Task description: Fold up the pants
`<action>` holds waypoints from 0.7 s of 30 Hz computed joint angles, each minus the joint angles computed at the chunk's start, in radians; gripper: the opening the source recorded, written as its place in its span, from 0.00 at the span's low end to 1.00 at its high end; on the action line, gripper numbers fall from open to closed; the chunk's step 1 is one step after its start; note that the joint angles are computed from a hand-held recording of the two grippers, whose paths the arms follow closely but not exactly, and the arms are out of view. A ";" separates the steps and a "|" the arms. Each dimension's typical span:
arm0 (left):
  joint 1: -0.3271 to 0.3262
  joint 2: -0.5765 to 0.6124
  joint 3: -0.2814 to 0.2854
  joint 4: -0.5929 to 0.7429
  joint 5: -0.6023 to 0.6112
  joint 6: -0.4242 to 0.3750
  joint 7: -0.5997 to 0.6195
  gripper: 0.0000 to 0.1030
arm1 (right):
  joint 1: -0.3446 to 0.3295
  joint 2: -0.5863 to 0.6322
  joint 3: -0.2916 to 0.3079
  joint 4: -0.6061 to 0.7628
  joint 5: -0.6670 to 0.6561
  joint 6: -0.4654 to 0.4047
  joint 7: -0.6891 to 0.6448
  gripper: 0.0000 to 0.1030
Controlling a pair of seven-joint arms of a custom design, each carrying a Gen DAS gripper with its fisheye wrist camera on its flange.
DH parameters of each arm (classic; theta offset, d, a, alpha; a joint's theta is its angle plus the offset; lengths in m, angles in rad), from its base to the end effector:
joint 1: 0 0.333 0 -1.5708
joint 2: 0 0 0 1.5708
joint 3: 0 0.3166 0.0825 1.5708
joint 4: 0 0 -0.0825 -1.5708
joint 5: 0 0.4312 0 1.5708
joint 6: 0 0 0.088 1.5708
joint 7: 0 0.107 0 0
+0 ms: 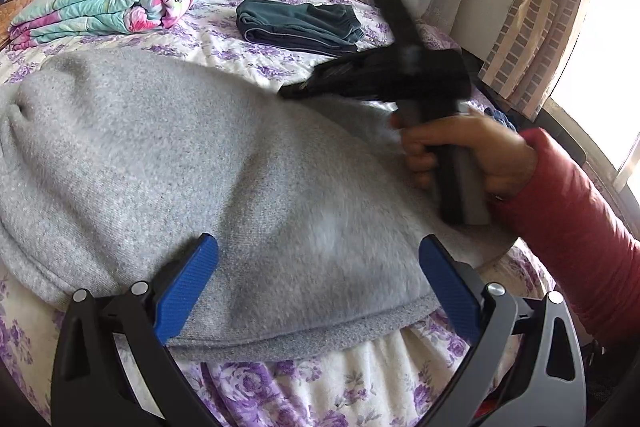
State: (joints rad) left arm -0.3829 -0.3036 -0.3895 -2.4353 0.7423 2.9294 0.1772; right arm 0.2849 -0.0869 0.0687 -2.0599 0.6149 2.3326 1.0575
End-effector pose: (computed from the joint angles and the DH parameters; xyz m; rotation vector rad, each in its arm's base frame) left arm 0.3426 -0.4021 0.4574 -1.7702 1.9191 -1.1322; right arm 0.5640 0.2193 0.4961 -2.1854 1.2717 0.0849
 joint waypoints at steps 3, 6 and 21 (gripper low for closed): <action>-0.004 -0.001 0.003 -0.003 -0.004 0.001 0.005 0.95 | -0.006 -0.034 -0.016 -0.020 0.083 0.013 -0.040 0.23; -0.004 -0.030 0.012 -0.025 -0.023 0.018 -0.015 0.95 | -0.007 -0.171 -0.020 -0.134 0.117 0.141 -0.102 0.23; 0.028 -0.065 -0.014 0.059 0.009 -0.504 0.013 0.95 | -0.041 -0.469 -0.077 -0.372 0.094 0.067 -0.161 0.61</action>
State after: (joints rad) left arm -0.3546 -0.3682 -0.4032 -2.3761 0.7518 2.4257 0.1900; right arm 0.2442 -0.5555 -0.0088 -2.4317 0.7091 2.3999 0.8962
